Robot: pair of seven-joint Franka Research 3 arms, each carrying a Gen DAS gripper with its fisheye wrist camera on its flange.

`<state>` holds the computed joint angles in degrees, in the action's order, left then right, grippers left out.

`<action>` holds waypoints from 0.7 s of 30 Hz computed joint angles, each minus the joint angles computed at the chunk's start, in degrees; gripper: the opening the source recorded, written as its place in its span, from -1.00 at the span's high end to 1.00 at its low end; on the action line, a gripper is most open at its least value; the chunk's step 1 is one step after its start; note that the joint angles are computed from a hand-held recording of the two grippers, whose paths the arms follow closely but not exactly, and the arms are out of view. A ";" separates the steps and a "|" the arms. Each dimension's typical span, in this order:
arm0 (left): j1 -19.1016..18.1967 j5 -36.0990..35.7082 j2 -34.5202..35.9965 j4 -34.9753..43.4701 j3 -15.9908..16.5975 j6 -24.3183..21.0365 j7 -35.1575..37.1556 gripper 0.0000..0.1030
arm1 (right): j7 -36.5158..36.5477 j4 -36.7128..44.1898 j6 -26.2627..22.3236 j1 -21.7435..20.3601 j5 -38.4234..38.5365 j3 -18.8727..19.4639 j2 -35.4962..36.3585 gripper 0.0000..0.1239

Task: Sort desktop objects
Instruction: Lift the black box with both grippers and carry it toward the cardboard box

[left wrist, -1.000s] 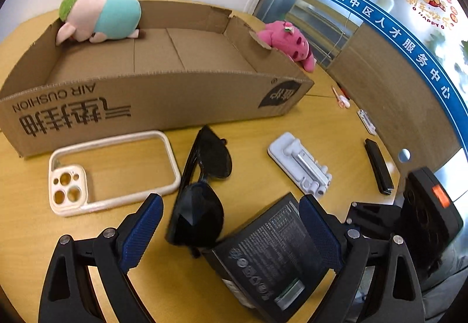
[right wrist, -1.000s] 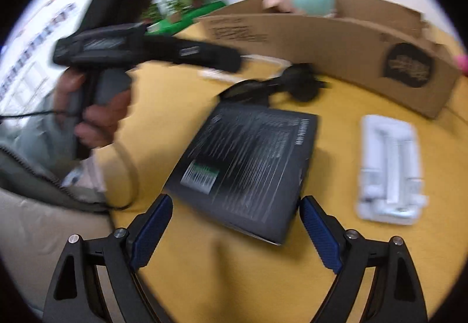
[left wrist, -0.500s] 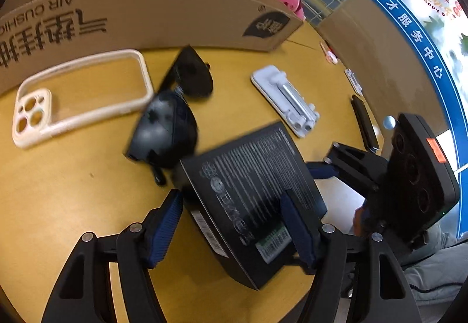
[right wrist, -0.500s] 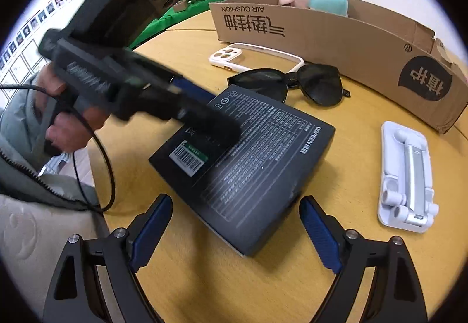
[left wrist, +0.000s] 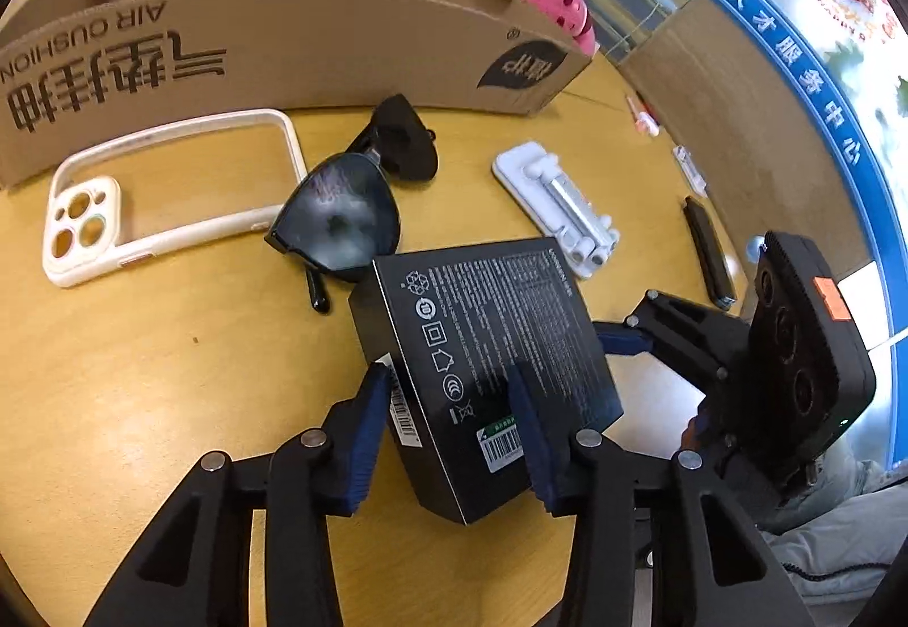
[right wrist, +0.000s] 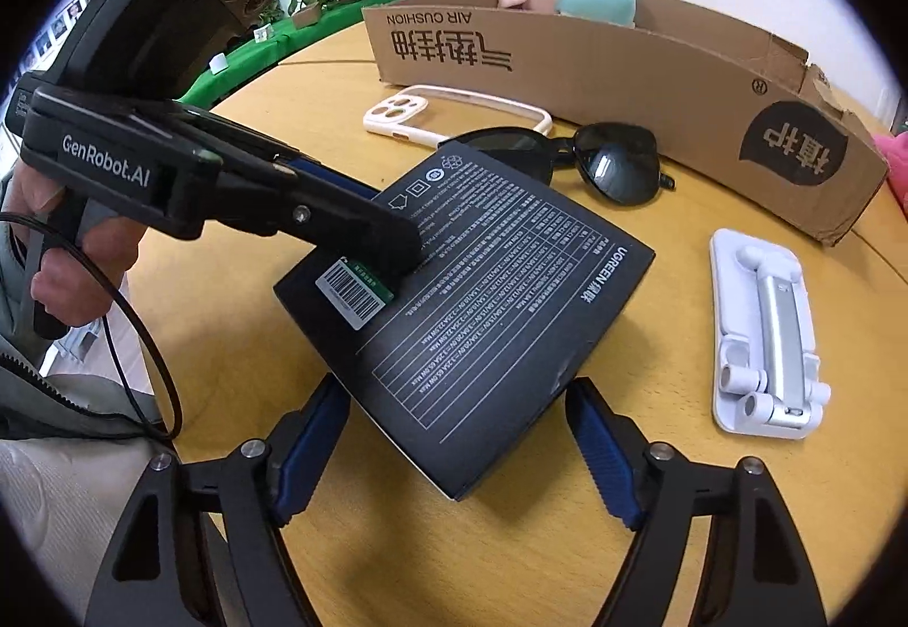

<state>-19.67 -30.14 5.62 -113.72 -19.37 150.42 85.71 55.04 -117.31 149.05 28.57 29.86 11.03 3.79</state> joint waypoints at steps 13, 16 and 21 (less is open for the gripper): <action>0.23 -1.08 2.10 2.24 -1.20 -2.48 2.08 -0.44 | 4.41 -1.64 5.78 1.36 -6.82 0.10 0.70 -0.30; -0.15 0.14 0.83 1.59 -0.97 -2.35 1.79 -0.37 | 4.04 -2.09 5.91 1.07 -4.43 0.41 0.21 -0.28; -0.86 3.59 -1.99 0.68 -0.03 -1.20 0.41 -0.35 | 7.09 -2.30 7.50 1.54 -8.74 0.20 -1.10 -0.28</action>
<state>-20.53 -26.55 3.63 -113.05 -19.40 149.23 86.11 62.13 -119.61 156.56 30.11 21.12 11.23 2.69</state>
